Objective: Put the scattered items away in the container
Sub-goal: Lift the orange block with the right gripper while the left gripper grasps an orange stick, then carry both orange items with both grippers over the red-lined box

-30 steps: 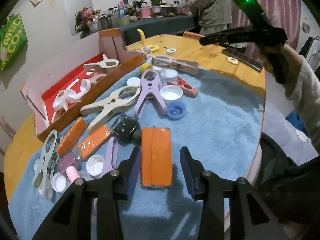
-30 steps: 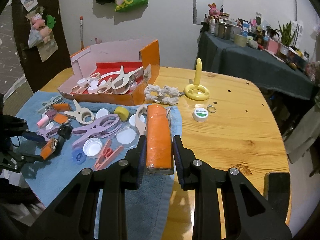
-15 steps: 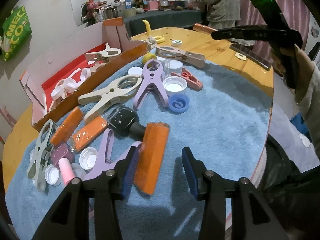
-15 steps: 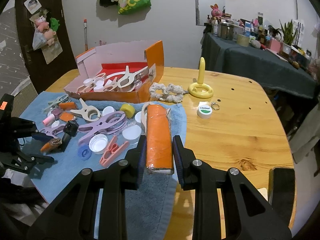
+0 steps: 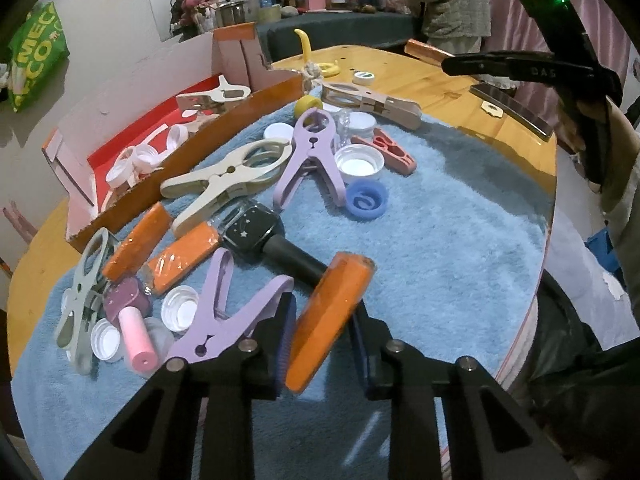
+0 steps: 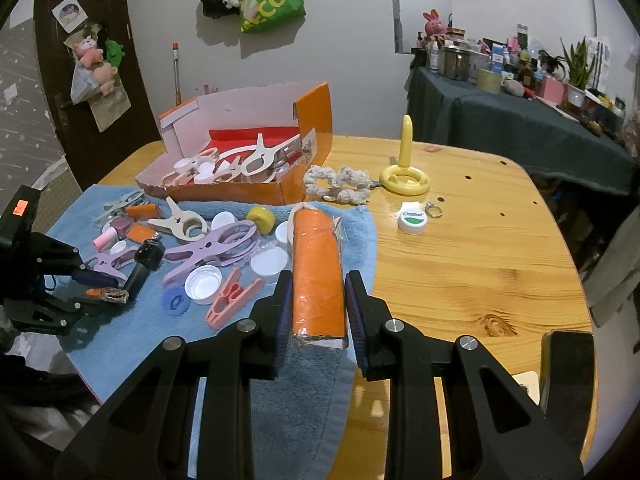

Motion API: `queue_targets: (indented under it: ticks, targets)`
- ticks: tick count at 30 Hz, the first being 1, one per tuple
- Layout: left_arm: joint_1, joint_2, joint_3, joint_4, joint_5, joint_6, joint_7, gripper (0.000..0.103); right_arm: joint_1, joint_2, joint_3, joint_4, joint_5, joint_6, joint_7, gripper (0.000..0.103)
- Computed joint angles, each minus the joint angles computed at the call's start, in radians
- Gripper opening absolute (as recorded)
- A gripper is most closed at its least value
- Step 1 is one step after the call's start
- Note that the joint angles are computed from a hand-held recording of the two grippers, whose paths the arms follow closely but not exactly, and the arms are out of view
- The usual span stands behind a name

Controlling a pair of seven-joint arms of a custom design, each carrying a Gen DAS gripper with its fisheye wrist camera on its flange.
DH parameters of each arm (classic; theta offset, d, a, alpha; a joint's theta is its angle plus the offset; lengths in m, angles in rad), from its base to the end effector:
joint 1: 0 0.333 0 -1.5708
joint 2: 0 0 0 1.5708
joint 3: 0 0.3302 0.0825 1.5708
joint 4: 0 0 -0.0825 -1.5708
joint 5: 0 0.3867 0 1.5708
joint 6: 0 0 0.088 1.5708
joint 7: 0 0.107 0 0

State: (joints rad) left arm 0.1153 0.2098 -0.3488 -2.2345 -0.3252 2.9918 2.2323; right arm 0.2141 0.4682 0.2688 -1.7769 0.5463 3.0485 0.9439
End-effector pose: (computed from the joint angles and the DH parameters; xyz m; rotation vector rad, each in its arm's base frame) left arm 0.5792 -0.1086 0.3529 -1.3185 2.3808 -0.6503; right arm 0.6557 0.2669 0.3986 -2.0089 1.1837 -0.4195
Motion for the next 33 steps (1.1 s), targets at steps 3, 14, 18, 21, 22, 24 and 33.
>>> queue_targets:
  ticks: [3, 14, 18, 21, 22, 24, 33]
  targets:
    - [-0.015, -0.006, 0.022, -0.007, 0.044, 0.020, -0.043, 0.021, -0.009, -0.003, 0.014, -0.005, 0.008, 0.003, -0.016, 0.025]
    - [0.033, -0.022, -0.008, -0.011, -0.013, 0.051, -0.034, 0.016, 0.020, 0.005, 0.009, 0.023, -0.005, -0.003, -0.023, 0.025]
    - [0.054, -0.023, -0.027, -0.007, -0.049, 0.045, -0.012, 0.016, 0.030, 0.005, 0.008, 0.032, -0.009, -0.006, -0.022, 0.025]
    - [0.072, -0.027, -0.045, 0.000, -0.103, 0.038, 0.024, 0.016, 0.037, 0.003, 0.007, 0.036, -0.016, -0.008, -0.023, 0.025]
    - [0.081, -0.029, -0.054, 0.005, -0.136, 0.034, 0.044, 0.016, 0.043, 0.003, 0.003, 0.039, -0.020, -0.008, -0.022, 0.025]
    - [0.075, -0.032, -0.044, 0.018, -0.168, 0.021, 0.059, 0.016, 0.052, 0.008, -0.001, 0.054, -0.029, -0.015, -0.018, 0.025]
    - [0.031, -0.024, 0.031, 0.112, -0.219, -0.023, 0.052, 0.016, 0.129, 0.092, -0.053, 0.233, -0.115, -0.119, 0.034, 0.025]
